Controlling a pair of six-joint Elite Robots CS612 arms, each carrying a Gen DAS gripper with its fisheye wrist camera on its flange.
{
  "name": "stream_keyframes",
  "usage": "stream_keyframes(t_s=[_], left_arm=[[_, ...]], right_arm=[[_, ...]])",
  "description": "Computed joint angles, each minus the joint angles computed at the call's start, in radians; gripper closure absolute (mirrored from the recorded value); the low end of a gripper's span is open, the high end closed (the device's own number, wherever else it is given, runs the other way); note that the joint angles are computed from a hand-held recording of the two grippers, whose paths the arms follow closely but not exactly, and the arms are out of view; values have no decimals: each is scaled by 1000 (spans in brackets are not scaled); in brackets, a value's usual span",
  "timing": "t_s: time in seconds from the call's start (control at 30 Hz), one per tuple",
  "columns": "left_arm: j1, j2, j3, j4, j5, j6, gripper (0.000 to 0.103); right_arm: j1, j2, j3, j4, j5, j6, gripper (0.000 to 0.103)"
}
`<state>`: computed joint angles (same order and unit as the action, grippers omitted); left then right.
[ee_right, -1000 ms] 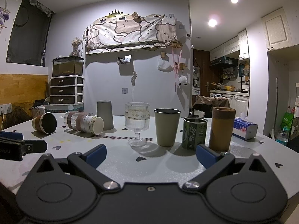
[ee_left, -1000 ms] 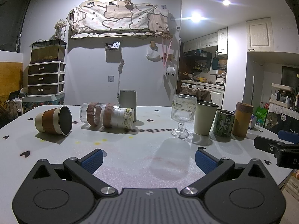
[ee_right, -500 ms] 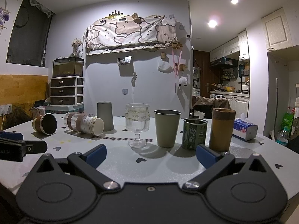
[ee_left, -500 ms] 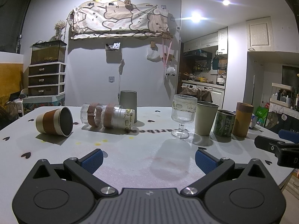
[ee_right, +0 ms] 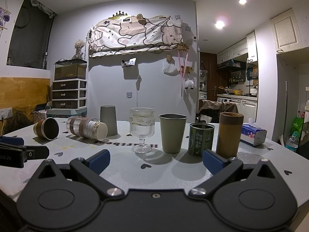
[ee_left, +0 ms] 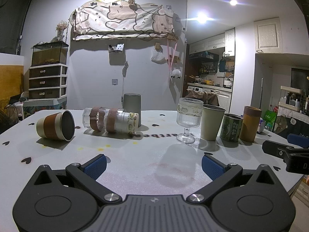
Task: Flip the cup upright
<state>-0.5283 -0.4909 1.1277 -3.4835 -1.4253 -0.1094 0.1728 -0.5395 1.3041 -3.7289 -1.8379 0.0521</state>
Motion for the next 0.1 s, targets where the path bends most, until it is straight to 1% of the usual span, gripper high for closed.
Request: stream_keyframes(t_s=[0.1], left_arm=[[-1, -2, 1, 3, 0, 0, 0]], right_arm=[[0, 0, -1, 1, 0, 1, 0]])
